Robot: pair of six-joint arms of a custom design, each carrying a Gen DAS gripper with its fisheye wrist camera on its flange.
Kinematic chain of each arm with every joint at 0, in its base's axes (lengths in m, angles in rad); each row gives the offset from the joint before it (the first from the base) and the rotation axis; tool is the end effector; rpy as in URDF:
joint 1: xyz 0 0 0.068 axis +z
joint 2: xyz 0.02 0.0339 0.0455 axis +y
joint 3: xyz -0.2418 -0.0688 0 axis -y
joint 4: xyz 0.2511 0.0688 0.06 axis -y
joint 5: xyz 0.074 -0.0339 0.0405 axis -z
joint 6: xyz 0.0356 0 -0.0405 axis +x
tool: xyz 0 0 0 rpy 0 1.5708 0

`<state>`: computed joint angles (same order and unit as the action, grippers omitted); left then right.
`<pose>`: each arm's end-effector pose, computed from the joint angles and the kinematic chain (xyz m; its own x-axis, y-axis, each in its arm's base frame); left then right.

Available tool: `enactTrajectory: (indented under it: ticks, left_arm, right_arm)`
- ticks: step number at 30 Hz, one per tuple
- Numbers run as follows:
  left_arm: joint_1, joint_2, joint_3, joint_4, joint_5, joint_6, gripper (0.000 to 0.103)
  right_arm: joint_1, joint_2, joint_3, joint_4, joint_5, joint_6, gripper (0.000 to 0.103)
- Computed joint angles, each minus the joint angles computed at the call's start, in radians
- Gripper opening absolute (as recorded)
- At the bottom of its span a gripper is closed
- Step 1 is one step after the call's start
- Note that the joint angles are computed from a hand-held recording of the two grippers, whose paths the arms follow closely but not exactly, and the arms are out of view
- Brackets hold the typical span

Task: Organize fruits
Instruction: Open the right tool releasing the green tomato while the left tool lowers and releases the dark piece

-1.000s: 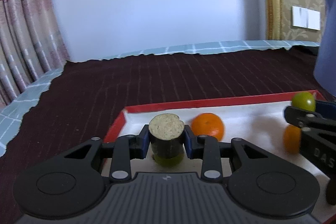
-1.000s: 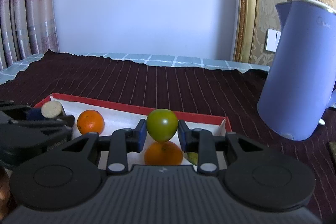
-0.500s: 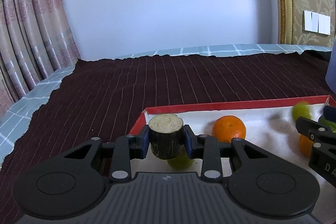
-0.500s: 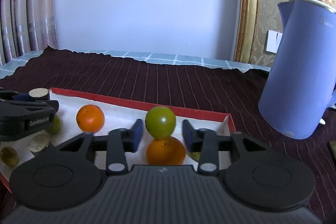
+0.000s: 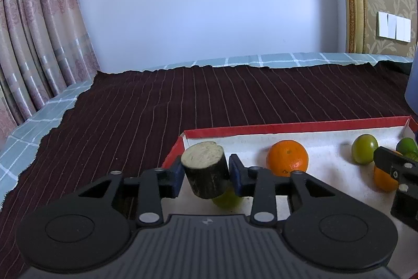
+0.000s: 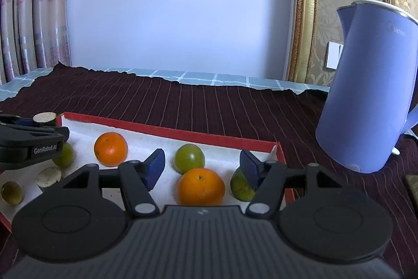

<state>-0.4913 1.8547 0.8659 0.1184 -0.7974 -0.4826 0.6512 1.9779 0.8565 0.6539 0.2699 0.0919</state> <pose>0.3115 -0.1378 0.0932 -0.5614 -0.0673 -0.8248 -0.3811 0.9057 0.1855 0.3045 0.2201 0.0866 -0.3932 -0.1884 -0.9000 -0.3603 0.9321 -0.0377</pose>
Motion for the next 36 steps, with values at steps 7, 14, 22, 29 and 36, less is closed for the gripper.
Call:
enactTrajectory:
  ticks: [7,14,22,29,36]
  left_arm:
    - [-0.007,0.003,-0.001,-0.006,-0.018,-0.006,0.053]
    - [-0.001,-0.019,-0.015,-0.010,0.021,-0.018,0.054]
    - [-0.034,-0.058,-0.043,-0.059,0.008,-0.054,0.054]
    - [-0.093,-0.153,-0.122,-0.110,-0.029,-0.120,0.054]
    - [-0.152,-0.215,-0.185,-0.155,-0.033,-0.193,0.057]
  right_arm:
    - [-0.004,-0.013,-0.027,0.023,-0.010,0.009,0.068]
    - [0.002,-0.021,-0.050,0.045,-0.004,0.007,0.074]
    - [0.005,-0.033,-0.077,0.052,-0.001,0.024,0.077]
    - [0.025,-0.059,-0.135,0.099,0.035,0.030,0.097]
    - [0.067,-0.088,-0.197,0.126,0.062,0.024,0.100]
